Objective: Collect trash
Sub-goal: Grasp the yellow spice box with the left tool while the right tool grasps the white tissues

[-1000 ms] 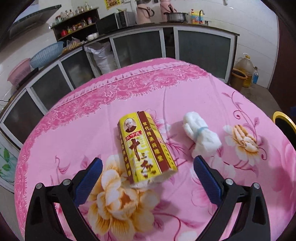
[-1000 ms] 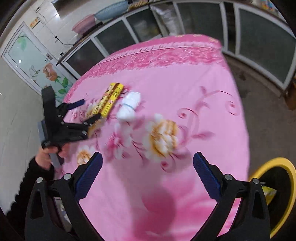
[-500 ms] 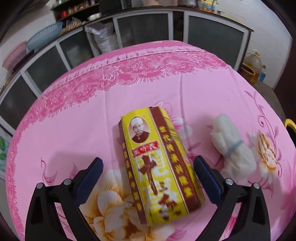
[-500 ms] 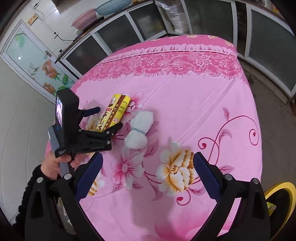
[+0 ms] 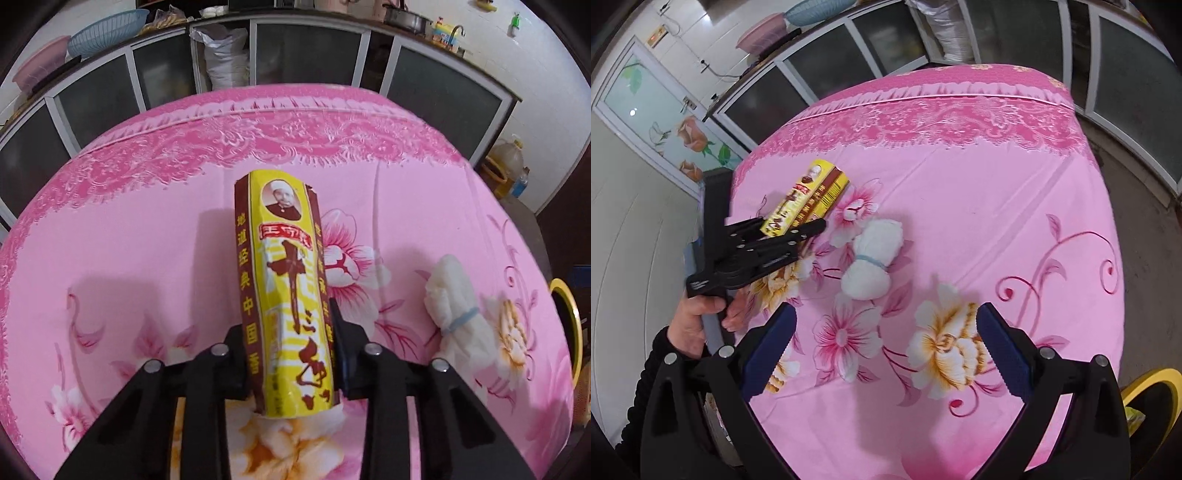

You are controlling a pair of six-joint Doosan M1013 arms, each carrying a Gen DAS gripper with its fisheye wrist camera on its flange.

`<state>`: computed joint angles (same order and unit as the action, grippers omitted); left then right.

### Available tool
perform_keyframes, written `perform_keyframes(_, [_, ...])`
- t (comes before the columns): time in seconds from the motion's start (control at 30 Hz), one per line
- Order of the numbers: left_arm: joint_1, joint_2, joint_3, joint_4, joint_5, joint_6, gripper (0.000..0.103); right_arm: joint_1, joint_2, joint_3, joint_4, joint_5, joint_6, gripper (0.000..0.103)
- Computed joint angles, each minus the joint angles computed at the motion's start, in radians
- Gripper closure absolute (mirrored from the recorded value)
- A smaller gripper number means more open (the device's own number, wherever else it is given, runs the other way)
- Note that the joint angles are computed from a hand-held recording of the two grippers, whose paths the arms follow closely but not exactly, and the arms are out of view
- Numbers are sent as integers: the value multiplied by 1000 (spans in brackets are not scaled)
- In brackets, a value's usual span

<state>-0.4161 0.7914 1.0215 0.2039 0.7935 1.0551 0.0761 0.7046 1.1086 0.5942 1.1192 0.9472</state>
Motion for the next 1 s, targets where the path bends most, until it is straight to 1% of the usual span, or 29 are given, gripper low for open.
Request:
perform_keyframes(0.07, [7,-42,59,-7,-50,-22,73,15,4,-4,-26,-8,9,9])
perform_keyframes(0.13, [10,-89,127,27,-96,-67,73,31,15,-18,-46,0,20,9])
perform_keyframes(0.3, [26,-179,260,100,-160,-172,73,74,52,-64,-124,20,74,9])
perform_keyframes(0.37, [31,-211,307,131,-182,-213,73,89,62,-73,-155,19,87,16])
perform_keyframes(0.43, [36,-240,352,161,-206,-251,73,109,69,-77,-208,2,102,22])
perform_keyframes(0.5, [39,-258,378,181,-217,-278,73,120,81,-87,-234,4,118,25])
perform_keyframes(0.57, [43,-272,399,186,-229,-285,73,128,92,-99,-248,13,136,30])
perform_keyframes(0.73, [45,-292,429,198,-259,-293,73,140,115,-124,-292,8,189,31])
perform_keyframes(0.77, [44,-293,432,205,-263,-299,73,141,119,-129,-304,6,206,34])
perform_keyframes(0.8, [41,-294,433,218,-264,-309,73,145,120,-130,-331,-5,227,66])
perform_keyframes(0.83, [40,-295,435,220,-269,-310,73,149,114,-118,-370,-39,245,71])
perform_keyframes(0.9, [40,-298,440,213,-281,-308,73,141,109,-116,-338,-28,230,72])
perform_keyframes(1.0, [30,-302,444,243,-285,-327,73,129,77,-80,-293,-54,191,72])
